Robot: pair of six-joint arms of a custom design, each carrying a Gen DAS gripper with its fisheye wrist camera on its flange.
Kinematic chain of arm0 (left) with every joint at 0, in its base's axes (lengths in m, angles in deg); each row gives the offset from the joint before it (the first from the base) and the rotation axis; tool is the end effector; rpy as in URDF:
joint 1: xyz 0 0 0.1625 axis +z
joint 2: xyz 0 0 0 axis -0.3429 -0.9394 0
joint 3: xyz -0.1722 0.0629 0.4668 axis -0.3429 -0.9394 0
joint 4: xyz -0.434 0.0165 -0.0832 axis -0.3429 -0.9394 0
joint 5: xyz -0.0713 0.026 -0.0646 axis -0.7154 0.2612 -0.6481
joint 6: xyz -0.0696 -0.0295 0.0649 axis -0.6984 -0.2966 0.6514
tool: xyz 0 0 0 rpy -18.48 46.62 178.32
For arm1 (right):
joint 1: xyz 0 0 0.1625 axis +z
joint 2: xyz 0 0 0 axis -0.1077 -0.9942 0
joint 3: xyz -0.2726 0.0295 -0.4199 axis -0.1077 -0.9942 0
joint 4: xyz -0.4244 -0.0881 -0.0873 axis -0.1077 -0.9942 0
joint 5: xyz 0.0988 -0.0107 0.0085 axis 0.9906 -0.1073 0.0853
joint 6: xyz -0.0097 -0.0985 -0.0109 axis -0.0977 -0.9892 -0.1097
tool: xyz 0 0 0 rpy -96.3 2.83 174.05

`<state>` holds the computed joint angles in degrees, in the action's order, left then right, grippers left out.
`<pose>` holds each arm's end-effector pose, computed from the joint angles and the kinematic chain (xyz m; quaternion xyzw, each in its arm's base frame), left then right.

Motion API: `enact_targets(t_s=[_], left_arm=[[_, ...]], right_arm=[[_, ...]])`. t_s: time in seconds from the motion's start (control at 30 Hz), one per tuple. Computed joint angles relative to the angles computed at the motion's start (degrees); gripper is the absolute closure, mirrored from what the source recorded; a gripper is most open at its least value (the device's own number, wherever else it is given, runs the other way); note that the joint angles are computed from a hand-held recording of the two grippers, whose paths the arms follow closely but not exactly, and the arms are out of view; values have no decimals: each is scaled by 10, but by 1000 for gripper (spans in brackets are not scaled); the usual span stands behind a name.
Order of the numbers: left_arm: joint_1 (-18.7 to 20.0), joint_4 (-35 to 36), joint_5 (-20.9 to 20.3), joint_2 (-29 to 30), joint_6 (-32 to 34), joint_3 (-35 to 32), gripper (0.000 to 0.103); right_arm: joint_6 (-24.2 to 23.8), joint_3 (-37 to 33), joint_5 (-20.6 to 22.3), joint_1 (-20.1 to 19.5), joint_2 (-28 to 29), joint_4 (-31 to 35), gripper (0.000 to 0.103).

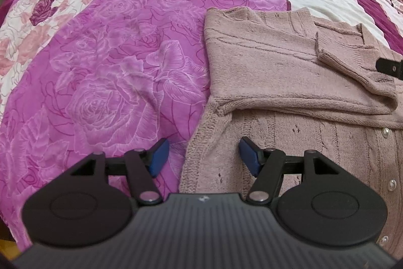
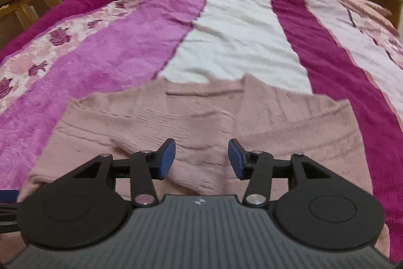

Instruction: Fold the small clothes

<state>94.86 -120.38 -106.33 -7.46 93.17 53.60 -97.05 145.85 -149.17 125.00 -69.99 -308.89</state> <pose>0.0701 -0.5074 0.2880 0.1524 0.8849 -0.2632 0.3527 0.3441 -0.5136 -0.1106 0.0942 -0.8322 0.4294 0.3379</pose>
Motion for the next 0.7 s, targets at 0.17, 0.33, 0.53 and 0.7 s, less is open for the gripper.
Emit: enact_targets(t_s=[0.17,0.33,0.53,0.7], left_arm=[[0,2,-1,-1,0,0,39],[1,0,-3,-1,2,1,39],[1,-7,-2,1,7,3,39],[1,-7,-3,1,8,2,39]], right_arm=[[3,-20,23,10,5,51,47],[19,-43,31,11,16,98,47],[23,-60,34,6,26,118,47],[21,-67,33,2,31,124,46]])
